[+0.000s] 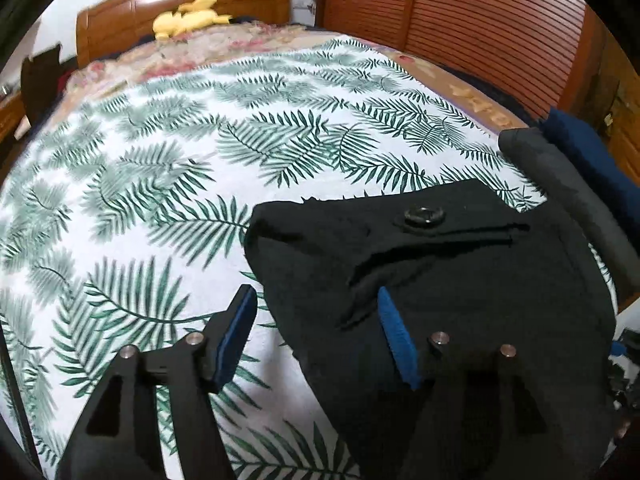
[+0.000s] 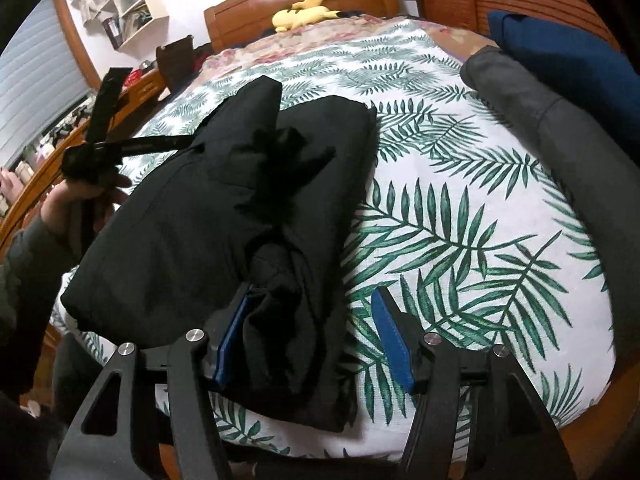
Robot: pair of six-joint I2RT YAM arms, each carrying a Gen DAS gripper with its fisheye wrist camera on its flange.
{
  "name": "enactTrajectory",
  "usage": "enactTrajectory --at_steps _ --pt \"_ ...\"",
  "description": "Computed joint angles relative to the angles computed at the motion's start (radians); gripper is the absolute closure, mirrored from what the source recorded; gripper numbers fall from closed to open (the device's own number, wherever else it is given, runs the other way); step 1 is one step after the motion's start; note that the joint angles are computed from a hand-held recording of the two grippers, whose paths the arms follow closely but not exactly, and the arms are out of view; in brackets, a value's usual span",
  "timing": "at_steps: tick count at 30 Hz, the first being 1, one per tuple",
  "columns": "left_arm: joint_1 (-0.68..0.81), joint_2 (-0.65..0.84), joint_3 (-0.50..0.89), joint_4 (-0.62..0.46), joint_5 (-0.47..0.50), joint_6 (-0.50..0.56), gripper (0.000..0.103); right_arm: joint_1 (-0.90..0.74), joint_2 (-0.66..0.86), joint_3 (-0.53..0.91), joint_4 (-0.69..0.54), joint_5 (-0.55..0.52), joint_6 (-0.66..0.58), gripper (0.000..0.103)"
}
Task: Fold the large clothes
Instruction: 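Lift the black coat bundle with both grippers off the bed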
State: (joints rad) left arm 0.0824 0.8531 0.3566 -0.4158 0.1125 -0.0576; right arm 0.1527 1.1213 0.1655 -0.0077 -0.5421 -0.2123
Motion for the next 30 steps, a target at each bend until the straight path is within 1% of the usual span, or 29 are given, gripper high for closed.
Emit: enactTrajectory --at_steps 2,5,8,11,14,20,22,24,25,30 --pt "0.014 0.024 0.000 0.022 0.019 0.011 0.038 -0.002 0.001 0.002 -0.007 -0.004 0.003 0.042" --pt "-0.003 0.046 -0.004 0.053 0.002 0.021 0.037 -0.002 -0.016 0.008 -0.039 -0.007 0.013 0.042" --pt "-0.017 0.050 -0.020 0.088 -0.012 0.026 0.036 -0.023 -0.025 0.020 -0.084 -0.032 0.009 0.042" --pt "-0.007 0.063 -0.032 0.118 0.006 0.026 0.036 -0.016 -0.050 0.004 -0.094 -0.030 0.021 0.042" --pt "0.007 0.072 -0.030 0.120 0.027 0.012 0.036 0.001 -0.035 -0.017 -0.049 -0.032 0.057 0.041" --pt "-0.036 0.063 -0.039 0.126 -0.027 -0.016 0.036 0.040 0.022 -0.027 0.035 -0.043 0.118 0.040" --pt "-0.042 0.064 -0.039 0.128 -0.034 -0.025 0.036 0.055 0.027 -0.024 0.041 -0.042 0.124 0.041" --pt "-0.052 0.059 -0.041 0.128 -0.048 -0.034 0.036 0.055 0.042 -0.015 0.034 -0.068 0.116 0.052" --pt "-0.053 0.058 -0.042 0.128 -0.052 -0.036 0.036 0.049 0.055 -0.007 0.025 -0.090 0.108 0.053" --pt "-0.052 0.057 -0.047 0.135 -0.051 -0.045 0.036 0.024 0.081 0.006 0.012 -0.146 0.056 0.071"
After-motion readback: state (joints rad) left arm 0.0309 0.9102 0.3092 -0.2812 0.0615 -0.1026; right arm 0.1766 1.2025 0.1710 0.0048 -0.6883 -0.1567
